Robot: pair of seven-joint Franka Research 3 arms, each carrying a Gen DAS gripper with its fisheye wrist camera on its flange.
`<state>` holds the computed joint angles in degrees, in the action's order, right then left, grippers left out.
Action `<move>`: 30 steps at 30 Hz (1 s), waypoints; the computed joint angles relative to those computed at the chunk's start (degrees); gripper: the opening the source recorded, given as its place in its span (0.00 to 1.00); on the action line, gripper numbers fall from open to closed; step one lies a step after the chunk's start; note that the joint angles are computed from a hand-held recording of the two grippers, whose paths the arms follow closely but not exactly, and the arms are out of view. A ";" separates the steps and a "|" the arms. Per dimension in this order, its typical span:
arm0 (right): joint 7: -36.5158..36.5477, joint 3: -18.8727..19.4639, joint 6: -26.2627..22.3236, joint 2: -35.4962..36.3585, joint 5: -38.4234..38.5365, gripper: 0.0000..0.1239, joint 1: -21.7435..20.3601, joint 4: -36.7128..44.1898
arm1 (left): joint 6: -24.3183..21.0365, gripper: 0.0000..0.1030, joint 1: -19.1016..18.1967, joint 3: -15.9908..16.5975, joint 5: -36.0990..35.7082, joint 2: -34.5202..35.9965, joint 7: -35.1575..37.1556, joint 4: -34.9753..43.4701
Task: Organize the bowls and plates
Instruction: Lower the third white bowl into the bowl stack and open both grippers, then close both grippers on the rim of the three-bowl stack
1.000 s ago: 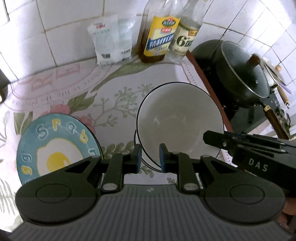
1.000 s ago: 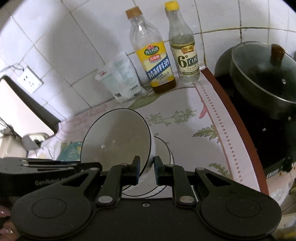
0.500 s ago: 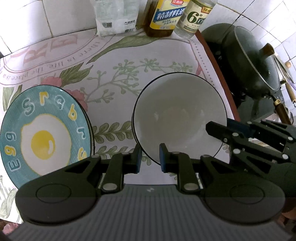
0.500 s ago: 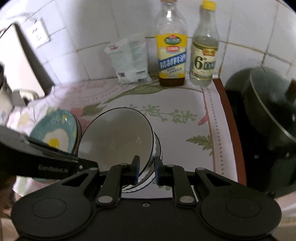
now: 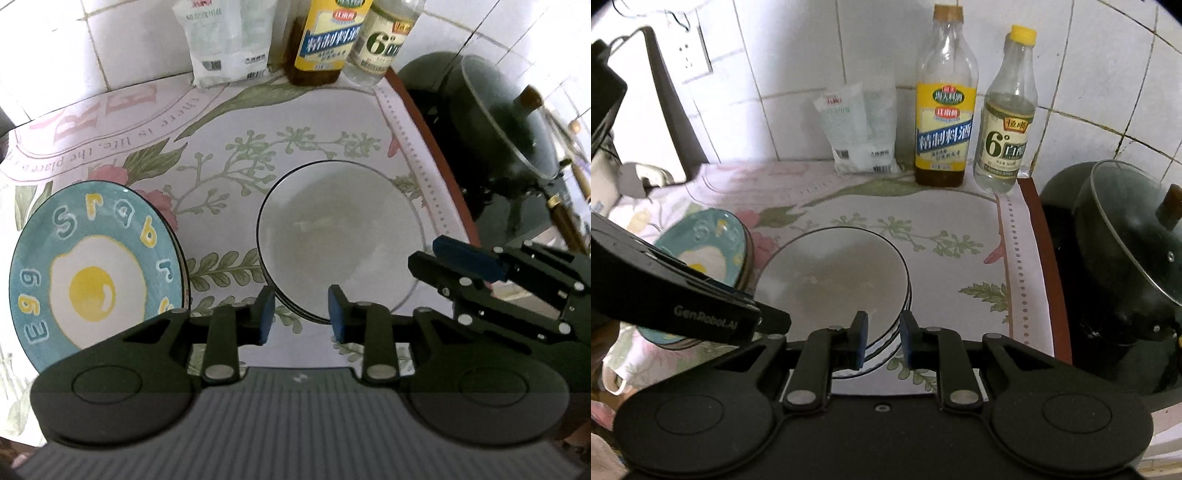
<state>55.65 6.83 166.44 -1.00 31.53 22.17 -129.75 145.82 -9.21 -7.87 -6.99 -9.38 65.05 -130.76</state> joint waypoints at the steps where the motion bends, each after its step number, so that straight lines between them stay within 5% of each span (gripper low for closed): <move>1: -2.64 -0.12 -0.09 -0.71 3.16 0.21 0.14 -0.30 | 0.29 0.35 -0.15 0.06 -0.78 -0.78 -0.08 -0.47; 8: -23.40 -3.01 -1.22 -7.19 23.86 0.28 3.36 -3.56 | 1.18 0.41 -0.94 -0.73 1.31 -6.61 -4.75 -3.64; 13: -33.15 -4.91 -4.28 -11.38 30.81 0.32 4.57 -5.66 | 1.48 0.41 -1.51 -1.52 4.67 -10.99 -9.49 -5.90; 23: -47.54 -6.76 -8.52 -17.71 40.89 0.46 5.50 -9.21 | 8.08 0.43 -2.95 -2.44 10.54 -20.43 -15.43 -12.86; 30: -48.63 -4.92 -5.63 -21.53 44.38 0.53 5.76 -12.83 | 7.16 0.44 -4.76 -1.71 11.94 -24.67 -16.99 -15.40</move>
